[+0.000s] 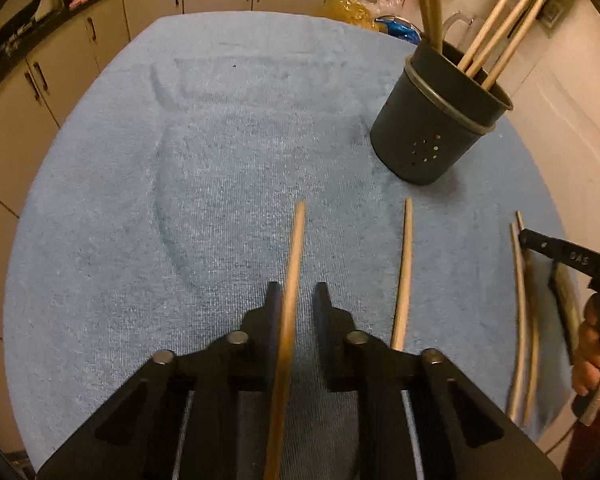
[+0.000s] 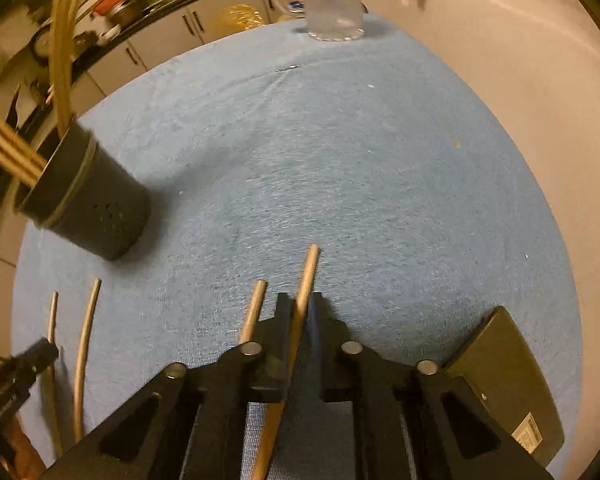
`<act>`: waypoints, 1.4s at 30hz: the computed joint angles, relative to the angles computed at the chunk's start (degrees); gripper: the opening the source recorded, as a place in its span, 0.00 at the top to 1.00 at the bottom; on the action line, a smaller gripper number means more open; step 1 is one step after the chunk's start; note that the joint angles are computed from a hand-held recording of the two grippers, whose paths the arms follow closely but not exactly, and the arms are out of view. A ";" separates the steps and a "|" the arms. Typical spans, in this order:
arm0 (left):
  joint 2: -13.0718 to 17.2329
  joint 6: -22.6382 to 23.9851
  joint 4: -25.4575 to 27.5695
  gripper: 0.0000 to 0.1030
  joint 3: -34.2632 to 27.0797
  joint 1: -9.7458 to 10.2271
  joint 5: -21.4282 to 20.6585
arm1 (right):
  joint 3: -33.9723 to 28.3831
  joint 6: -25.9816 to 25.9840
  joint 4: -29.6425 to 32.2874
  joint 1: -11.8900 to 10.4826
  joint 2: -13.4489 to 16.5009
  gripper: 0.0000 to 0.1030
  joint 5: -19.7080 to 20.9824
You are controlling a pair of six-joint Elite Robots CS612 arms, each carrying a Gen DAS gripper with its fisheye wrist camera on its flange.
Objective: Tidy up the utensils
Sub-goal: 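Close the left gripper on a chopstick while the right gripper grasps another, then lift both held chopsticks upright beside the black holder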
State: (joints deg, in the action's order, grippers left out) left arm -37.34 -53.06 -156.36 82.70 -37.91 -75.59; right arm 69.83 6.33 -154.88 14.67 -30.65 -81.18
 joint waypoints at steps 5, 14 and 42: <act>-0.52 -0.74 -4.07 0.94 1.81 -0.21 0.39 | 2.63 1.69 -5.04 -0.93 -0.90 0.94 7.54; -4.69 -1.78 -18.26 0.94 9.03 -3.26 10.63 | 12.61 3.89 -28.20 -1.95 -4.57 0.94 18.64; -6.75 2.62 -23.92 0.94 9.24 -6.79 17.06 | 18.36 7.05 -51.31 -2.35 -6.04 0.94 24.17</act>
